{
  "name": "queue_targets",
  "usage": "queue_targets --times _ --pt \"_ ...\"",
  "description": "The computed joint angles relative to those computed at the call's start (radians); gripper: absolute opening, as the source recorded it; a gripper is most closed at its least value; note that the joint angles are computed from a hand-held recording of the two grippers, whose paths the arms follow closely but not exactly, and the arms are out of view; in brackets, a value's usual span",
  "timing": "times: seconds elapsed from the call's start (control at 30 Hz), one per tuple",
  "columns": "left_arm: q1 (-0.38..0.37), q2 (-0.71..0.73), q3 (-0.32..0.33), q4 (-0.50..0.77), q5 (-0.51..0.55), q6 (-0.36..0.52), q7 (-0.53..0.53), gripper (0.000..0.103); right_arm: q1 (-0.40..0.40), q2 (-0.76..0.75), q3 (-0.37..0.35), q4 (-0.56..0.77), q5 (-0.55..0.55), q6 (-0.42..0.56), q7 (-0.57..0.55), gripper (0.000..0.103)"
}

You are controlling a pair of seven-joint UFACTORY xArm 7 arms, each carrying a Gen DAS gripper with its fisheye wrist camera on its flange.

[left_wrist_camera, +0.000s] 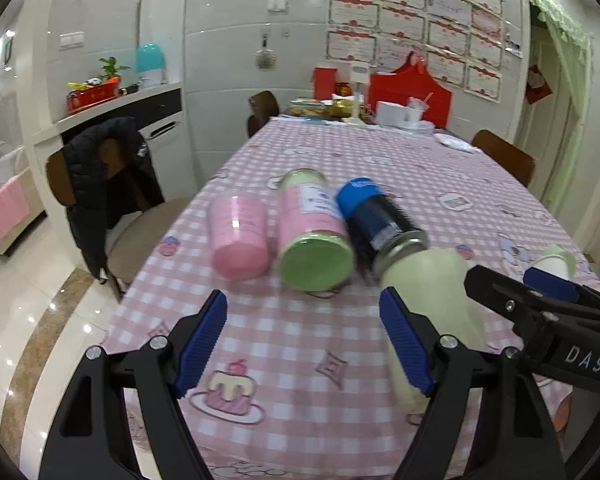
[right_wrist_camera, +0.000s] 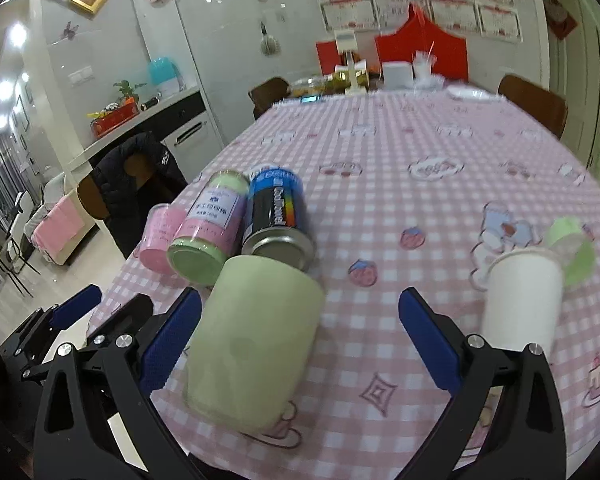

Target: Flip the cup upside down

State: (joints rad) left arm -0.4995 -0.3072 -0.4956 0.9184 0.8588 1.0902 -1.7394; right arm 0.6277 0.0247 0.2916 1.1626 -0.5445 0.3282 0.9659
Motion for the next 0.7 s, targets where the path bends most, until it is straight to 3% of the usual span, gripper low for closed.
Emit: queue_targets --times 0.3,0.5,0.7 --pt "0.035 -0.065 0.027 -0.095 -0.040 -0.081 -0.019 0.077 0.029 0.077 -0.010 0.067 0.109 0.054 -0.072 0.095" --pt "0.074 -0.101 0.023 -0.138 -0.044 -0.146 -0.025 0.077 0.028 0.123 0.002 0.098 0.313 0.037 -0.230 0.095" --pt "0.105 -0.107 0.017 -0.154 -0.056 -0.177 -0.023 0.078 -0.009 0.169 0.053 0.127 0.613 0.034 -0.456 0.095"
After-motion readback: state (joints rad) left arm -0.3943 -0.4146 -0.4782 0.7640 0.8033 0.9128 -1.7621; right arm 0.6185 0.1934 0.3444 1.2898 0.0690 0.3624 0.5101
